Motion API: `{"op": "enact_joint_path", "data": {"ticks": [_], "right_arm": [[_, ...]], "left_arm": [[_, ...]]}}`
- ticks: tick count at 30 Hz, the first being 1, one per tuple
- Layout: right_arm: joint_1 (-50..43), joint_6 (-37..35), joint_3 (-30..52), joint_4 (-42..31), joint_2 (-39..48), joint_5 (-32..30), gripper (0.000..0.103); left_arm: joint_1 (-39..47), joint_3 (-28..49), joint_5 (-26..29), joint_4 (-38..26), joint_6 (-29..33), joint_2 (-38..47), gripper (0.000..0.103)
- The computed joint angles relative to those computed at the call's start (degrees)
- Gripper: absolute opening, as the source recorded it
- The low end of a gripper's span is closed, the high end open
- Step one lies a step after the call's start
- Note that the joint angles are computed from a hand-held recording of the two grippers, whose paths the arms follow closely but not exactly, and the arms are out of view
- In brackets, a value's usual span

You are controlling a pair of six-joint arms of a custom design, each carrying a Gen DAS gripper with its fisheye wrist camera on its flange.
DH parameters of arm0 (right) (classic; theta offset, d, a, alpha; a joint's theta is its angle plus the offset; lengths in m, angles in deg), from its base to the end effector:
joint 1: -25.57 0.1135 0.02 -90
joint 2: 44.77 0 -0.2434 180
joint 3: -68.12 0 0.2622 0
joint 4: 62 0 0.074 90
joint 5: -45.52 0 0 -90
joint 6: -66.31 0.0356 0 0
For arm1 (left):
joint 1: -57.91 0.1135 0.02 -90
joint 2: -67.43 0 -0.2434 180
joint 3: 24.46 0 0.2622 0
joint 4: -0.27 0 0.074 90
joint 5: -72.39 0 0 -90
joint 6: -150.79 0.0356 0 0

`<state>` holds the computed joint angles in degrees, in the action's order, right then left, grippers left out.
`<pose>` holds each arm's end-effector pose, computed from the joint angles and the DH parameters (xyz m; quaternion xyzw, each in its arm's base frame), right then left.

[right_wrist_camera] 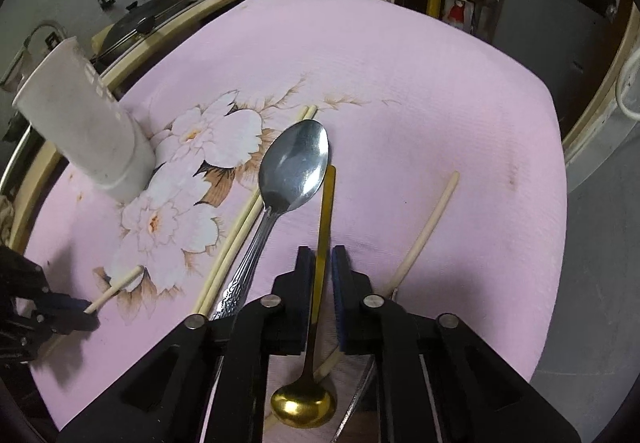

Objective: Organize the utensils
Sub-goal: 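Lift the gold spoon with the right tool while the left tool lifts the chopstick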

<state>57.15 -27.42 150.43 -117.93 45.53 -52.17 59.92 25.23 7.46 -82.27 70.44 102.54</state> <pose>0.2778 0.1763 0.2223 -0.3092 0.9216 0.1176 0.2028 0.1150 -0.0111 0.2210 0.1052 0.9533 -0.1930 0.2073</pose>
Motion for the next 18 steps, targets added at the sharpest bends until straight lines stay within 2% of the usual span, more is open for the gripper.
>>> {"op": "enact_joint_path", "data": {"ticks": [4,8,14,18], "right_arm": [[0.01,2.52,-3.54,2.62,-3.38,0.12,0.003],[-1.90,5.51,-8.47,5.04,-8.67,-4.00,0.003],[-0.55,12.09,-19.80,12.44,-22.67,-3.54,0.003],[3.77,17.44,-28.17,19.69,-33.84,1.00,0.003]], "left_arm": [[-4.17,-0.45,-3.32,1.37,-2.76,-1.62,0.003],[-5.04,-3.06,-3.79,2.11,-5.19,-8.38,0.003],[3.45,-5.48,5.34,-0.66,-5.03,-21.12,0.003],[16.62,-5.05,14.77,-3.27,-0.64,-26.44,0.002]]}}
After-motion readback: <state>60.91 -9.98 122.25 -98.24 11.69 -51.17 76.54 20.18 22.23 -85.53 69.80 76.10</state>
